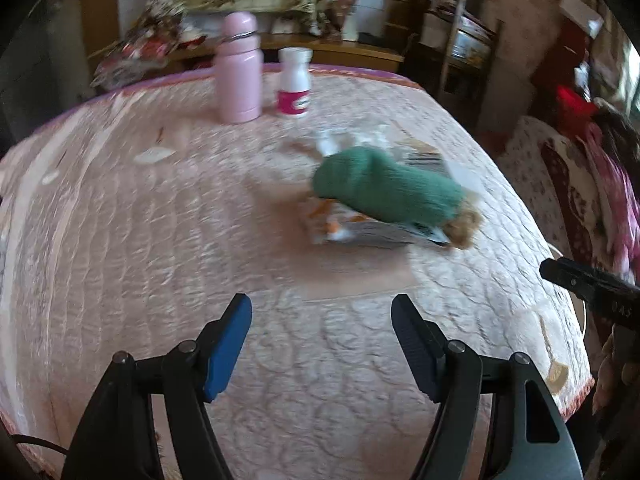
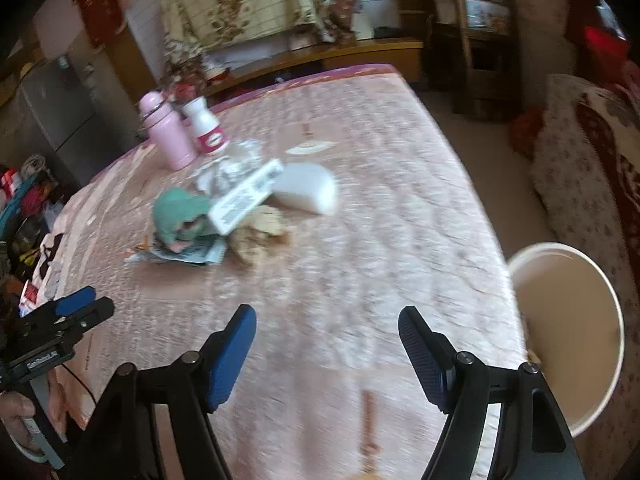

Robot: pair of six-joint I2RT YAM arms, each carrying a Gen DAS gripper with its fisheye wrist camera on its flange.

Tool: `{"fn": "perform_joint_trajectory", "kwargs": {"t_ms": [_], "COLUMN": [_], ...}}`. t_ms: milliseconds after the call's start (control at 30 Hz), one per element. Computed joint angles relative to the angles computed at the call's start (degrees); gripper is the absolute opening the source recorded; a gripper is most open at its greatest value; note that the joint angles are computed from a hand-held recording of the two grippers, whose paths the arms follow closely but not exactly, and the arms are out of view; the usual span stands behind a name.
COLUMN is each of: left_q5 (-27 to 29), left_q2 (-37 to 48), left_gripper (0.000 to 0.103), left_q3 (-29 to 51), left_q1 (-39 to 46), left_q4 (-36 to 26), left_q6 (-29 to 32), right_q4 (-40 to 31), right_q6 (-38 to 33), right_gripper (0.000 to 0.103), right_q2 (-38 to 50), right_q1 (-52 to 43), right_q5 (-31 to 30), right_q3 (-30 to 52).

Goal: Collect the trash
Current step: 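Move both tools back from the bucket over the bed, then grasp the Guilin Watermelon Frost box with the right tool while the left tool grasps the green towel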

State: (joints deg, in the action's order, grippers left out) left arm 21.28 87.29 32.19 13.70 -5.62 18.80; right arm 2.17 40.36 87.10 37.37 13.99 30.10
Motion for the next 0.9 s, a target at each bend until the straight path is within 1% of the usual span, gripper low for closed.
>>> {"fn": "perform_joint_trajectory", "kwargs": {"t_ms": [100,200,400,533,733,833,900], "left_q5": [1.6,2.1,1.0,0.8,0.2,0.3,0.7], "left_q2": [2.8,4.2,6.7,9.4,11.9,13.5,14.5], "left_gripper": [0.073,0.073,0.073,0.073,0.073,0.073,0.073], "left_q3": [3.2,5.5,8.4,11.0,14.6,17.3,18.9], "left_q1": [2.0,1.9,0.5,1.9,6.8,10.0,11.9], "left_q4": [-1.5,-2.2,-1.0,-2.0,-3.9,-5.4,-6.4], "left_q6": [-0.6,-1.7,-2.9,-2.0,0.9,1.9,2.4], "right_q4": [1.3,0.4,-1.7,-5.2,-11.9,-14.3,-14.8], "right_q6": [-0.6,-2.0,-4.9,-8.0,-12.6,-14.2,-14.6], "right_gripper": [0.078,0.077,0.078,0.077,0.077,0.077,0.078], "right_q2": [5.0,9.2,13.5,17.7,29.9,34.8,36.4], "right_q1": [0.8,0.9,-0.9,-1.7,-2.5,-1.7,-0.6], "right_q5": [-1.1,-0.1,-1.1,-0.6,-0.7,-0.7,-1.7], "right_q3": [4.5,9.3,16.7,24.6,40.8,46.6,48.2]}}
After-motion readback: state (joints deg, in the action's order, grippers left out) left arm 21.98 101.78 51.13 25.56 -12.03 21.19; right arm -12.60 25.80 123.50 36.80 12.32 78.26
